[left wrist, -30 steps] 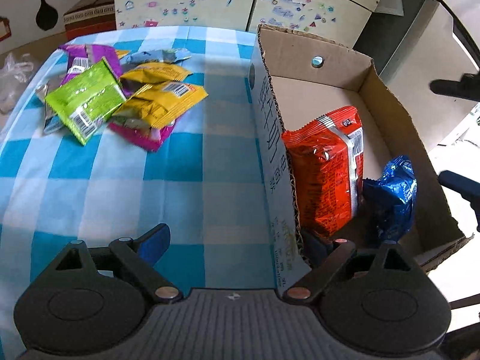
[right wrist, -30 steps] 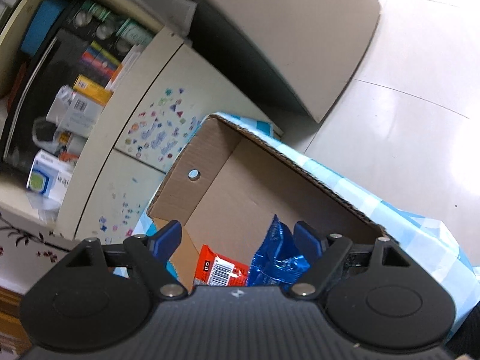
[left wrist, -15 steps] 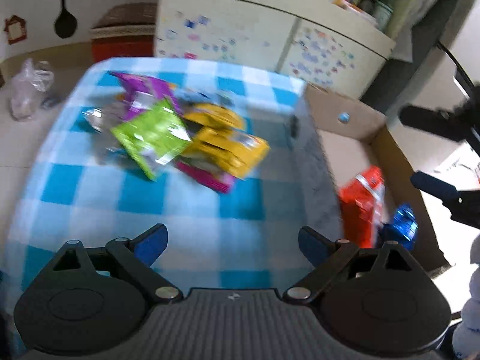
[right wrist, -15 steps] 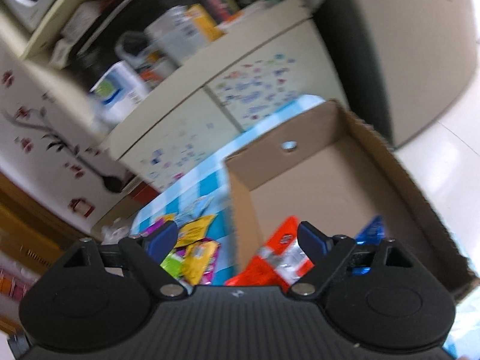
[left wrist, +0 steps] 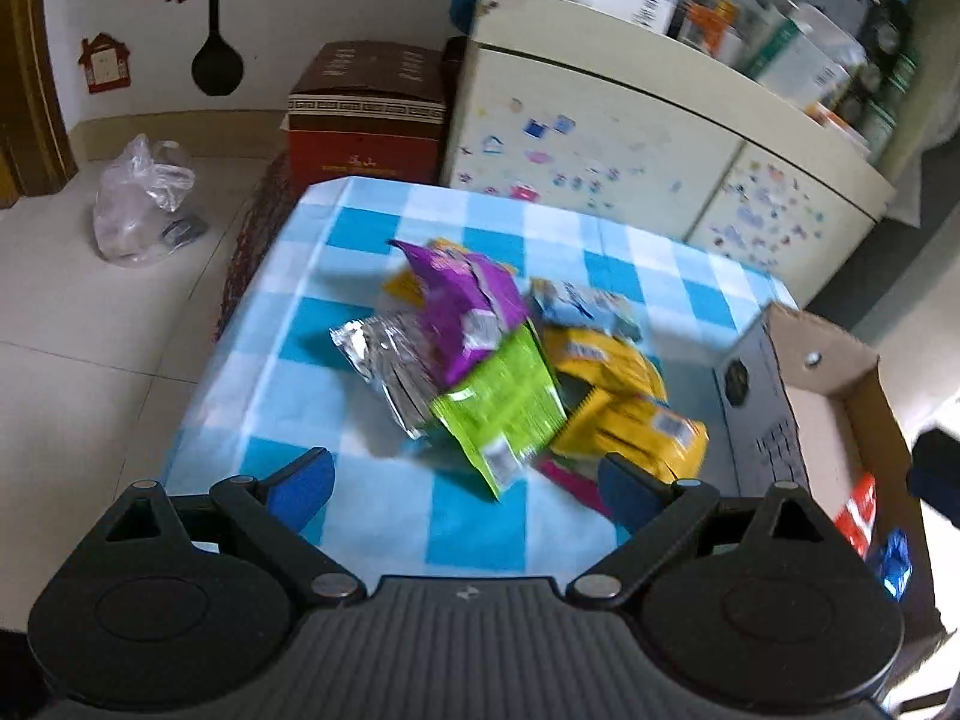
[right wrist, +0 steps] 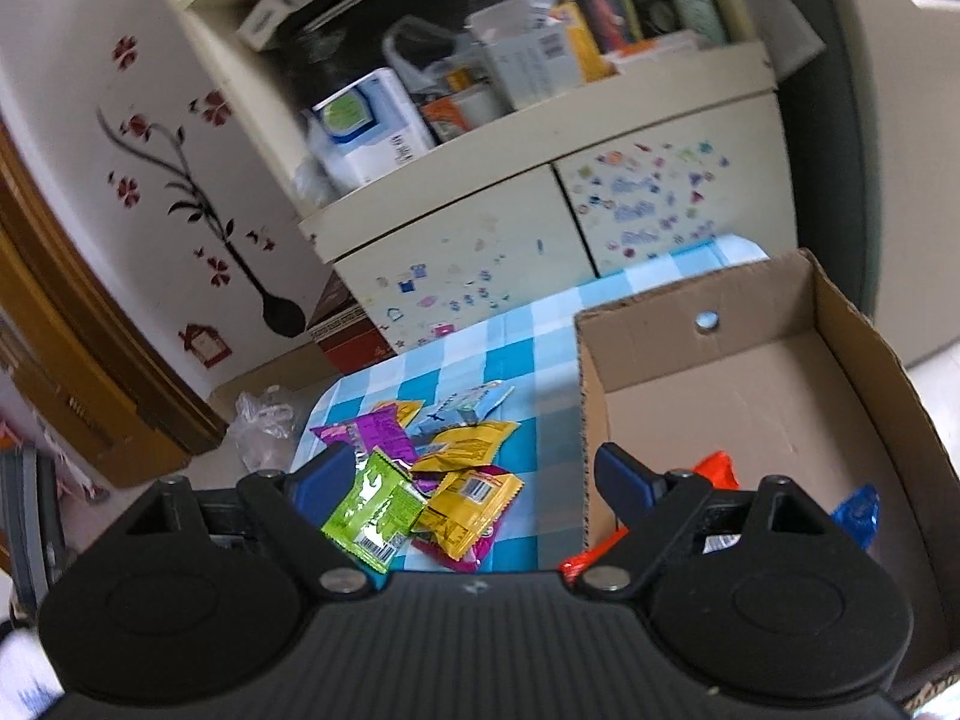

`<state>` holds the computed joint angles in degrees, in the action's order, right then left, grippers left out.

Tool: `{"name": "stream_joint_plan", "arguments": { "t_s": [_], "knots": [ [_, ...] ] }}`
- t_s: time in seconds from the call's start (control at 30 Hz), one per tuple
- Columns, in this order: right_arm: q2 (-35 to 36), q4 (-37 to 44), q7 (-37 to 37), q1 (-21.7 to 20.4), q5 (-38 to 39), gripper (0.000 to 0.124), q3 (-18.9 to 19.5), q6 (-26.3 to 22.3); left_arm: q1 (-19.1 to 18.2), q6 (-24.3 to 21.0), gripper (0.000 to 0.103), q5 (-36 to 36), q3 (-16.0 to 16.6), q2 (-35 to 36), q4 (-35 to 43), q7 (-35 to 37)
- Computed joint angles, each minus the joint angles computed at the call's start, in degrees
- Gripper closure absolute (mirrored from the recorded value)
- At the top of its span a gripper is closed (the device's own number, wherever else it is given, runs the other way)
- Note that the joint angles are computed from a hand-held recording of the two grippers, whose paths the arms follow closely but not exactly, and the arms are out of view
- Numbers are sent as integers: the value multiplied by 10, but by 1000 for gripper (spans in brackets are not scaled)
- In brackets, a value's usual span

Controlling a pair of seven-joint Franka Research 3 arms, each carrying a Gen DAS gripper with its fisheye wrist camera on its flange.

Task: Organize snacks
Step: 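Move both open tools back over the snack pile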

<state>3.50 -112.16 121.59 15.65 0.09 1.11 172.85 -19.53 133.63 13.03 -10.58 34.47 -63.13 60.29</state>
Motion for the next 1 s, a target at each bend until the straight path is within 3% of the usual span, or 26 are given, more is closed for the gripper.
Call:
{"name": "stream_joint_plan", "arguments": {
  "t_s": [0.3, 0.4, 0.67, 0.83, 1.0],
  "knots": [
    [40, 43, -99, 11, 11, 37, 11, -24, 6, -59, 5, -24, -4, 73, 108, 69],
    [60, 67, -142, 12, 41, 37, 16, -40, 3, -31, 5, -18, 0, 80, 103, 95],
    [139, 159, -144, 34, 45, 42, -5, -78, -12, -11, 7, -4, 11, 108, 126, 125],
    [185, 217, -146, 43, 45, 46, -15, -109, -19, -45, 12, -17, 12, 156, 200, 128],
    [215, 253, -149, 43, 53, 51, -17, -129, -29, -81, 25, -24, 20, 198, 268, 132]
  ]
}}
